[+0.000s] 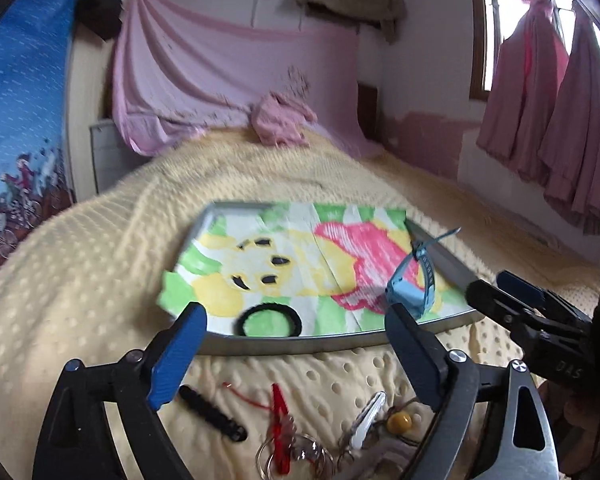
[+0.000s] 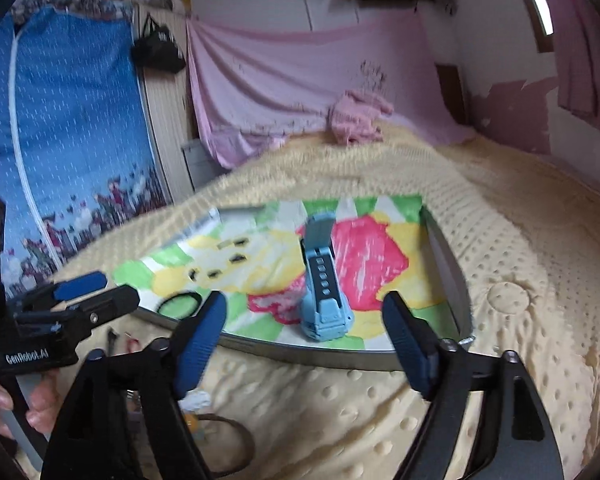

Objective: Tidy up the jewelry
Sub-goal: 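Carry the watch and hair tie over the tray and open both tools, then withdraw both tools from the tray toward the remaining accessories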

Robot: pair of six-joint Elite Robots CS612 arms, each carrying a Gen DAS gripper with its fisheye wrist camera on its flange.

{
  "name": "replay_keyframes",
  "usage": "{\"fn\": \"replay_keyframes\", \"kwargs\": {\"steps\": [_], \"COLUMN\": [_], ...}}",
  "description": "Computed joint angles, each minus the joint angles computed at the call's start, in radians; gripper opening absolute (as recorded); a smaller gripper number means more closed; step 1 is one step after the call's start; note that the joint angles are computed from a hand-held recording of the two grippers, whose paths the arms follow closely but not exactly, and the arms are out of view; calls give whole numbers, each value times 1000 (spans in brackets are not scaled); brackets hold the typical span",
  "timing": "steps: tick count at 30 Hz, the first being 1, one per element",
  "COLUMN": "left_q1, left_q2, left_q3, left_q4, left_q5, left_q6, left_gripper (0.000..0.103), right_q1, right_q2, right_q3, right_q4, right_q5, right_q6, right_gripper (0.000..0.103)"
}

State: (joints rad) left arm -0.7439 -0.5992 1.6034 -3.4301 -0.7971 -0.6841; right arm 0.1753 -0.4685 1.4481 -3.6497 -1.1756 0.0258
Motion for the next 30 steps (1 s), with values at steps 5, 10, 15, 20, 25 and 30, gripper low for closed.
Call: {"fn": "replay_keyframes", "kwargs": {"steps": [5,10,15,20,25,30], "left_q1": [-37,-73,-107,-131,-144,-150], "left_q2": [-6,-1,2,-1,-6,0], "left_q3": [47,81,116,155,184,193], "left_q4": [-95,-186,-218,-219,-196,-196], "left_q5": [116,211,284,320,322,319], "left_q6": [-10,13,12,-17,-57,-68], "left_gripper": [103,103,103,103,103,103], "right_q1": [-1,3,8,9,7,10], "right_q2": [-21,-40,-55,-67,-73,-78], "right_q3": [72,141,205,258,298,324], "right_q4": [-157,-264,-333,-381,-409,-425], "right_q5": [-14,-34,-60,-76,-94,-122], "right_q6": [59,89,88,78,50,17], "right_gripper": [95,101,101,101,101,101]}}
